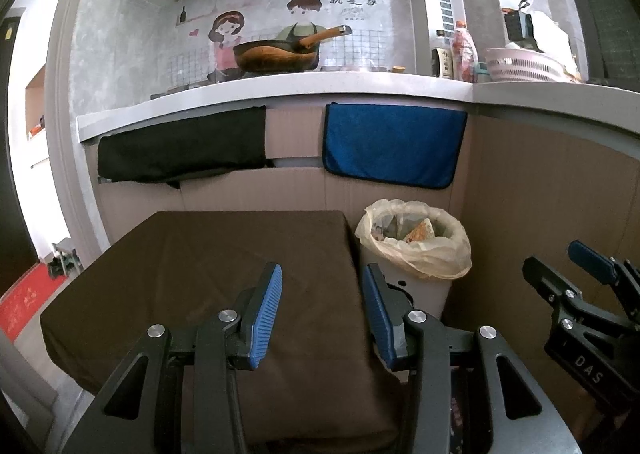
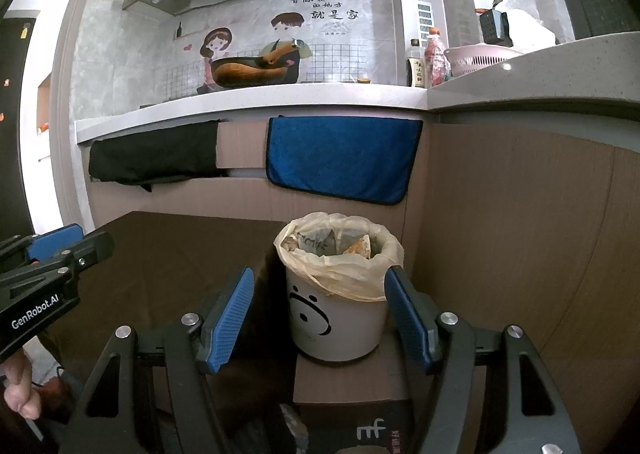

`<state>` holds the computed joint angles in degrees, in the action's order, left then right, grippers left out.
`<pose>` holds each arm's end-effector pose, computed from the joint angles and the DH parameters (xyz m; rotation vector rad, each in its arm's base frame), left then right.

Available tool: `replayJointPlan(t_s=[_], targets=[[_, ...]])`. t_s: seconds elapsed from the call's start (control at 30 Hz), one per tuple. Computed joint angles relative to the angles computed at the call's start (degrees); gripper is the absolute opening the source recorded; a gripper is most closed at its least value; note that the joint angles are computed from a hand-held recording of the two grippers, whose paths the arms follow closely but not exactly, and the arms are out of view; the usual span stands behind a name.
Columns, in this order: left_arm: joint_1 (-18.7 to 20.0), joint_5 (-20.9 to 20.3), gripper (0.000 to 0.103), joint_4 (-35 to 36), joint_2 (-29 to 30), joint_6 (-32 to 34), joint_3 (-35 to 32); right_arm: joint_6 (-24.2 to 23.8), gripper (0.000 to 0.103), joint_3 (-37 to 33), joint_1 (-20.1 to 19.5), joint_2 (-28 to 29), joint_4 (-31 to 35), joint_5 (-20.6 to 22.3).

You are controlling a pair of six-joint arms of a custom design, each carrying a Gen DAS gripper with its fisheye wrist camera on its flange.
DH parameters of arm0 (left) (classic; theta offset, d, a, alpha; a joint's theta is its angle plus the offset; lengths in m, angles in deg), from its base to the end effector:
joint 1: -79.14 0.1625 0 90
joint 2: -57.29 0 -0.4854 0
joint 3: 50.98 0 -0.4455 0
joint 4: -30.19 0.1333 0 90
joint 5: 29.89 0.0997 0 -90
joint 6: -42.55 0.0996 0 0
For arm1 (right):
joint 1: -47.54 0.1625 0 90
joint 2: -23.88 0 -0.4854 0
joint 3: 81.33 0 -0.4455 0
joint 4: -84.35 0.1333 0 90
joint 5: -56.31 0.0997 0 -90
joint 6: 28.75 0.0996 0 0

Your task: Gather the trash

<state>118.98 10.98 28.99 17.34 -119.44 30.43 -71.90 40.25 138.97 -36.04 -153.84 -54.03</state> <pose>-0.3971 -0.6030 0.0610 0.8619 2.1203 -1.2807 0.1125 -0.5514 0.2843 0.4121 -1.8276 1.5068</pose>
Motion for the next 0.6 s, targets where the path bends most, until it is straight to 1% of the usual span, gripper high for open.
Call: replayJointPlan(t_s=[0.6], targets=[[0.3,0.1,0.044,0.7,0.2,-0.3,-0.5,-0.1,0.065,-0.1,-0.2,-0.3,0.4,0.2]])
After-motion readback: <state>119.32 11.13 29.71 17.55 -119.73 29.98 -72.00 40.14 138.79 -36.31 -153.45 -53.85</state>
